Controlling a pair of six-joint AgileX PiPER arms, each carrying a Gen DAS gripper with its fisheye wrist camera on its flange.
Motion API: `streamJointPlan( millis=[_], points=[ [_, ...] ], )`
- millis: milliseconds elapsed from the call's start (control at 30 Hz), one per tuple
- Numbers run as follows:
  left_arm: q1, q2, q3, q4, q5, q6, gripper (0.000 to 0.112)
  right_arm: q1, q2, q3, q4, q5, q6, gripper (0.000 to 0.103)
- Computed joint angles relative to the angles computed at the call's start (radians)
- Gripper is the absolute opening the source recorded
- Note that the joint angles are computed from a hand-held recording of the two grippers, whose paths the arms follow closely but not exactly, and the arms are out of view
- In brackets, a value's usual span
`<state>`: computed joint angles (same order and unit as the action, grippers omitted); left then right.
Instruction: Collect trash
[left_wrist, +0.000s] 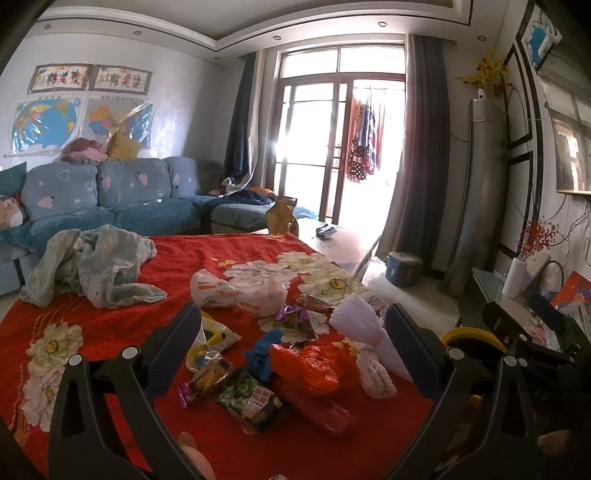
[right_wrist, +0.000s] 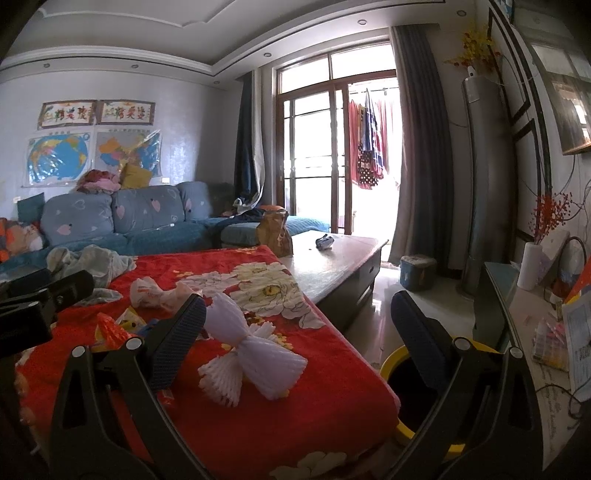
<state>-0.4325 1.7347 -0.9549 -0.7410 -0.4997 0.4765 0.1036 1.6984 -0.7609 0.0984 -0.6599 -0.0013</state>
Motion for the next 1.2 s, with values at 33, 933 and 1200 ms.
streamJointPlan(
  millis=[33,933,1200],
  points=[
    [-0.001,-0.001,-0.002,-0.008,0.002,0.007,0.097,0.000,0.000,0.000,-0.001,0.000,0.001,0.092],
    [0.083,0.040,-0.035,0.059,0.101,-0.074,0.097,-0.056,0.009,-0.094,-0.468,0.166,0.343,0.092],
    [0.168,0.076,-0.097,0.297,0.223,-0.307,0.097,-0.060,0.081,-0.231,-0.703,0.258,0.588,0.092]
  ],
)
